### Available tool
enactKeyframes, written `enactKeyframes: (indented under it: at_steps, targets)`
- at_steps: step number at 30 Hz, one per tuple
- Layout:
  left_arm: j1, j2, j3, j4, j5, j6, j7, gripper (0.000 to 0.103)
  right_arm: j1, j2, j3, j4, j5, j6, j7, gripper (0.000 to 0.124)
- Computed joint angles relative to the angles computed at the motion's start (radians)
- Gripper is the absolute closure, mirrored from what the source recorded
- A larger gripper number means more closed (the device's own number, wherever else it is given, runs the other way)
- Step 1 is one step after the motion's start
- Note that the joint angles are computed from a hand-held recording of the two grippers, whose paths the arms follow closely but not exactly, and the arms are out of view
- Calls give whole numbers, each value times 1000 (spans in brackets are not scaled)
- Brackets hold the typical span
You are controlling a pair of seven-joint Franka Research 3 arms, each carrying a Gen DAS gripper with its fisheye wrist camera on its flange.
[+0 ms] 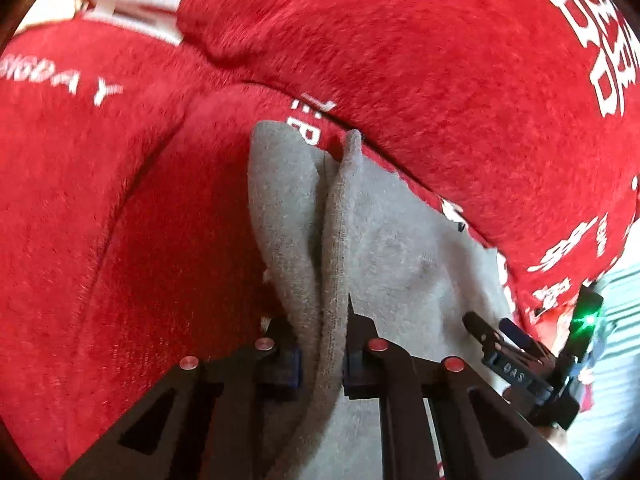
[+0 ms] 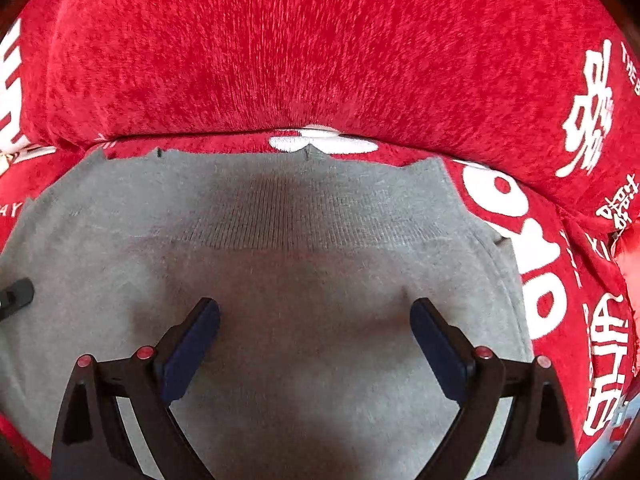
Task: Fold small clothes
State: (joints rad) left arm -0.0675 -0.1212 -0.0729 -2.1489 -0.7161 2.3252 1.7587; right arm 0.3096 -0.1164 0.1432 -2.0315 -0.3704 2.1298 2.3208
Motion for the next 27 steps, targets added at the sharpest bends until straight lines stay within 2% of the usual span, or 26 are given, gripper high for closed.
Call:
enactKeyframes:
  at_steps: [5,9,13,15,17,22,27]
  targets:
    - [-9,-8,-17,16,86,7,-66,89,5,-142,27,-131,19,20,1,27]
    - [-19,-9,-31,43,180,-13,-141,89,-11,-247,63,-264,3,105,18,27]
    - [-33,-14,-42,85,264,-47,-208,90,-24,-288,44,-257,107,64,-49,27]
    - [-42,-13,-45,121,276,-78,-248,90,-55,-351,58,-290,84,60,-39,27]
    - [-54,-8,-55,167,294,-111,-288,90,-68,-417,42,-330,110,59,-74,27]
    - [-115,30,-119,313,423,-163,-410,90,-141,-569,17,-435,148,57,-153,27]
    - [-200,126,-186,479,511,-219,-513,90,-232,-742,-11,-541,184,33,-214,27]
